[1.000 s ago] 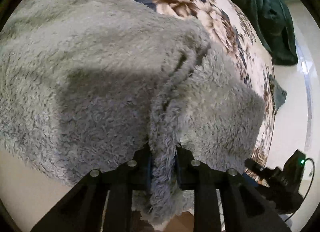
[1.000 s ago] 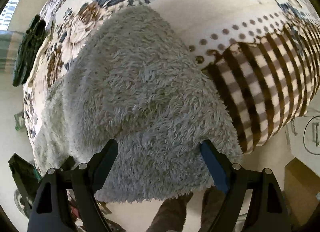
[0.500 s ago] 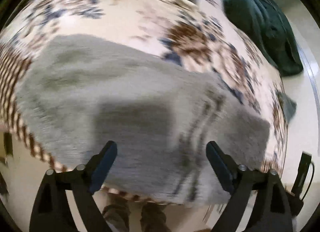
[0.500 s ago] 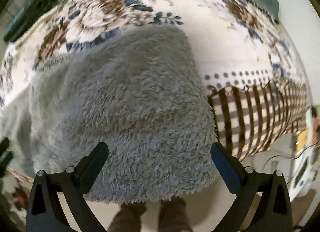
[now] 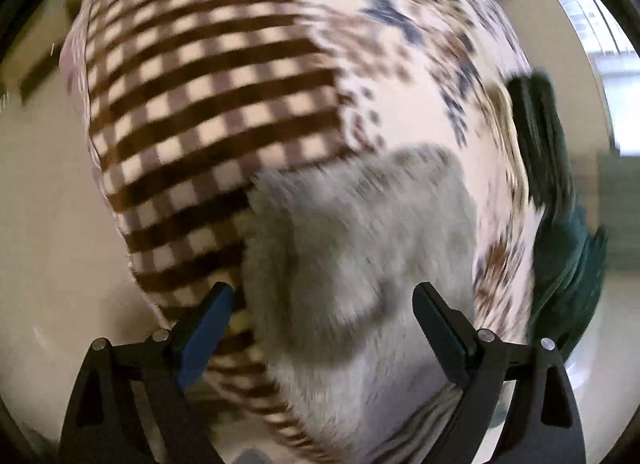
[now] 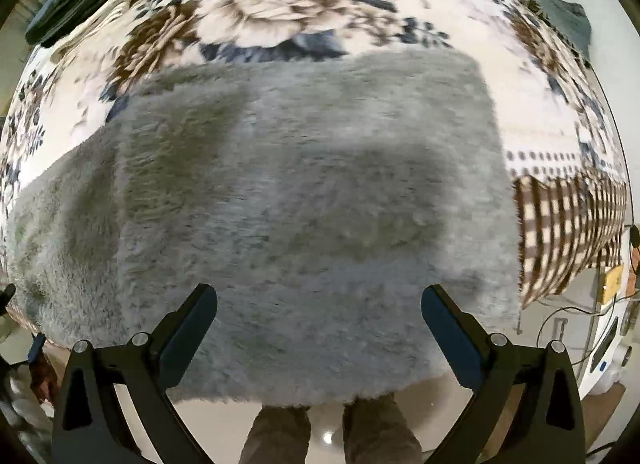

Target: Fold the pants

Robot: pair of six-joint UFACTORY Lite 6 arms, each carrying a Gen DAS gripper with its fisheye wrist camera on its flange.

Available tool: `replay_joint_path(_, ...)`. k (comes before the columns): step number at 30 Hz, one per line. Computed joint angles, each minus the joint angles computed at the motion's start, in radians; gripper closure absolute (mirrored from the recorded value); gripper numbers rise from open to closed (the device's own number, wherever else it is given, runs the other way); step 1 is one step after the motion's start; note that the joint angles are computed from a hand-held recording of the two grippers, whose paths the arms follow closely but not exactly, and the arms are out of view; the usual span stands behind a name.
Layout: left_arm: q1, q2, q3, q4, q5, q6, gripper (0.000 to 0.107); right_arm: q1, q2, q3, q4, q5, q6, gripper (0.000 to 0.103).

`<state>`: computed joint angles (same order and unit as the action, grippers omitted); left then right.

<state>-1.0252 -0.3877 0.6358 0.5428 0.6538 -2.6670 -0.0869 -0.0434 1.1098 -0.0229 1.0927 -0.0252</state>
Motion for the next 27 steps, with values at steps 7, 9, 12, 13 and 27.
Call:
replay_joint_path(7,0.176,-0.028,-0.171,-0.007,-0.219,0.085,0.016,0.087,0.044,-0.01,0.008,-0.033,0.101,0.0)
replay_joint_path(9,0.197,-0.024,-0.183,0.003,-0.252,0.09,0.016,0.106,0.055,-0.007,0.015,-0.033,0.115,0.0)
replay_joint_path(12,0.203,-0.024,-0.197,0.06,-0.271,0.043,0.016,0.14,0.062,0.0,0.022,-0.027,0.13,0.0)
replay_joint_path(13,0.188,-0.034,-0.204,0.107,-0.259,-0.01,0.018,0.147,0.063,0.001,0.023,-0.027,0.132,0.0)
replay_joint_path(27,-0.111,0.047,0.139,0.26,0.201,0.015,0.085,0.134,0.028,0.01,-0.055,-0.006,0.106,0.0)
